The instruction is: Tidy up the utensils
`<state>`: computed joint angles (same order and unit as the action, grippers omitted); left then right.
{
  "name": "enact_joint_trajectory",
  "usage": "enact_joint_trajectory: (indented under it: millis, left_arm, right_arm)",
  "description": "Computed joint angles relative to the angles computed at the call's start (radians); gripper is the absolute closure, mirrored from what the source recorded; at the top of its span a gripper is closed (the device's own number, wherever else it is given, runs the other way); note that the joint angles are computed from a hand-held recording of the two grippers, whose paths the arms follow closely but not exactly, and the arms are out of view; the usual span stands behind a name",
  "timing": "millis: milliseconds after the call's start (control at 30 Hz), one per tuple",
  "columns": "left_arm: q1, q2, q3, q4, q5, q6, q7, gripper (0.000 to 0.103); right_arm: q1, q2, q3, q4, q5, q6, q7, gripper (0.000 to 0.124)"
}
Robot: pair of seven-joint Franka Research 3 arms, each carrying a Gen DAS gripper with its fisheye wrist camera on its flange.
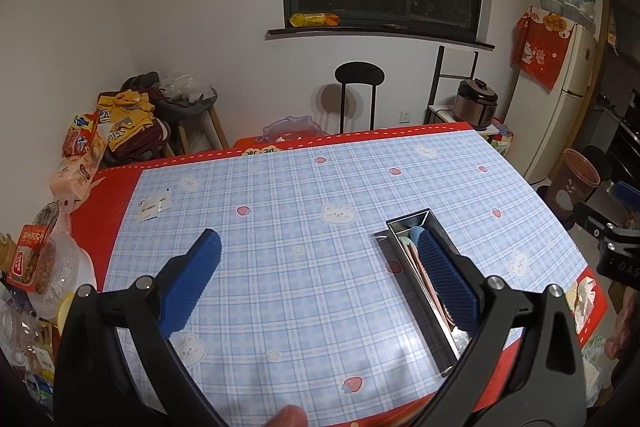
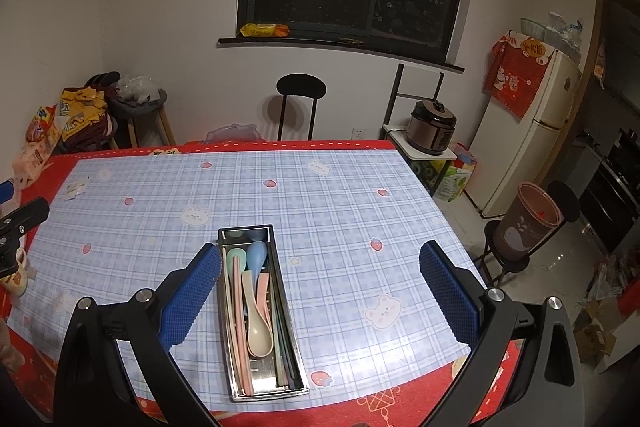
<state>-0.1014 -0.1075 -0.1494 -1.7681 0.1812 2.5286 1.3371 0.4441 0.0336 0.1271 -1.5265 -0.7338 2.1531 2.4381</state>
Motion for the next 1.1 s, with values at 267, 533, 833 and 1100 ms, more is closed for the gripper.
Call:
enact_joint_trajectory:
  millis: [267, 533, 833, 1100]
  left_arm:
    - [-0.002, 0.001, -0.003, 0.004, 0.005, -0.013, -0.002, 0.006]
    - [-0.004, -0.001, -0.003, 0.000, -0.001, -0.021, 0.003, 0.006]
    - [-0.003, -0.002, -0.001, -0.003, -0.002, -0.027, 0.006, 0.006]
    - [-0.004, -0.002, -0.002, -0.003, -0.002, -0.023, 0.008, 0.006]
  right_arm:
    - [0.004, 0.004, 0.000, 0.003, 0.001, -0.011, -0.007, 0.027]
    - [0.011, 0.007, 0.001, 0.009, -0.032, -0.027, 0.006, 0.027]
    - [0.020, 0.004, 0.002, 0.009, -0.067, -0.035, 0.020, 0.027]
    - [0.012, 0.002, 0.002, 0.007, -0.060, -0.030, 0.023, 0.027]
